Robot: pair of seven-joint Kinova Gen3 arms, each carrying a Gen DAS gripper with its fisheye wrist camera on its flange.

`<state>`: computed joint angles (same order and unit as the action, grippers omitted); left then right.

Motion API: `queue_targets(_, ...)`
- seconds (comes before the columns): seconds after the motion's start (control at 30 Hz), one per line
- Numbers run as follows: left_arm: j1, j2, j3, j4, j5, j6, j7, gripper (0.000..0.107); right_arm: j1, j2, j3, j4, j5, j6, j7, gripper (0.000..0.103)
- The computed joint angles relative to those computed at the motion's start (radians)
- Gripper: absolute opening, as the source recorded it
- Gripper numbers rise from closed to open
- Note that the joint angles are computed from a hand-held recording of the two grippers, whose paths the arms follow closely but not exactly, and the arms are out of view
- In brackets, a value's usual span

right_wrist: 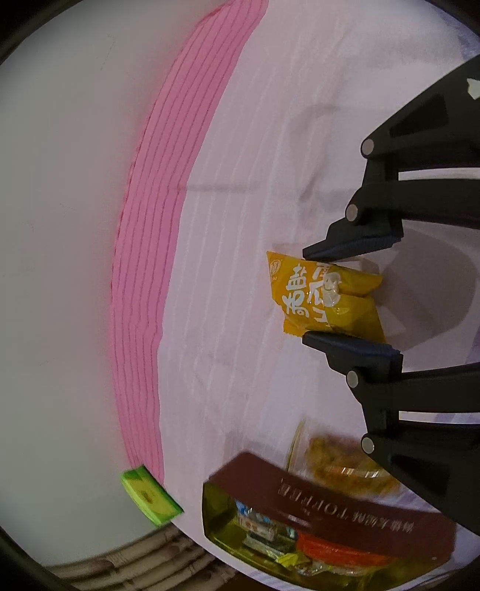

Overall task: Organize snacks
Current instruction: 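Move the right gripper to the yellow packet and grasp it, then grasp the clear peanut-snack bag with the left gripper while the right holds the yellow packet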

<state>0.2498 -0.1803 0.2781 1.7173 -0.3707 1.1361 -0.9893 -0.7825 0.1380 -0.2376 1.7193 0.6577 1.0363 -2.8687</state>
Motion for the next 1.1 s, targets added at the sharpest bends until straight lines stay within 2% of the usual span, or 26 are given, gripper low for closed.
queue_targets(0.17,0.049,0.040,0.030,-0.049,0.034,0.006,-0.018,0.067,0.004,-0.057,-0.016,0.071,0.030,0.054,-0.047,0.036)
queue_targets(0.4,0.113,0.106,0.002,-0.135,0.167,0.024,-0.092,0.067,0.039,-0.138,-0.065,0.170,0.052,0.095,-0.121,0.036)
queue_targets(0.6,0.123,0.182,-0.043,-0.232,0.308,0.080,-0.131,0.067,0.078,-0.196,-0.106,0.229,0.046,0.104,-0.191,0.036)
queue_targets(0.8,0.123,0.288,-0.077,-0.347,0.420,0.177,-0.133,0.066,0.117,-0.231,-0.134,0.277,0.052,0.062,-0.257,0.036)
queue_targets(0.9,0.136,0.334,-0.085,-0.398,0.421,0.214,-0.109,0.056,0.123,-0.233,-0.146,0.285,0.059,0.052,-0.283,0.036)
queue_targets(1.1,0.158,0.413,-0.104,-0.449,0.426,0.265,-0.057,0.046,0.137,-0.248,-0.156,0.313,0.063,0.023,-0.300,0.036)
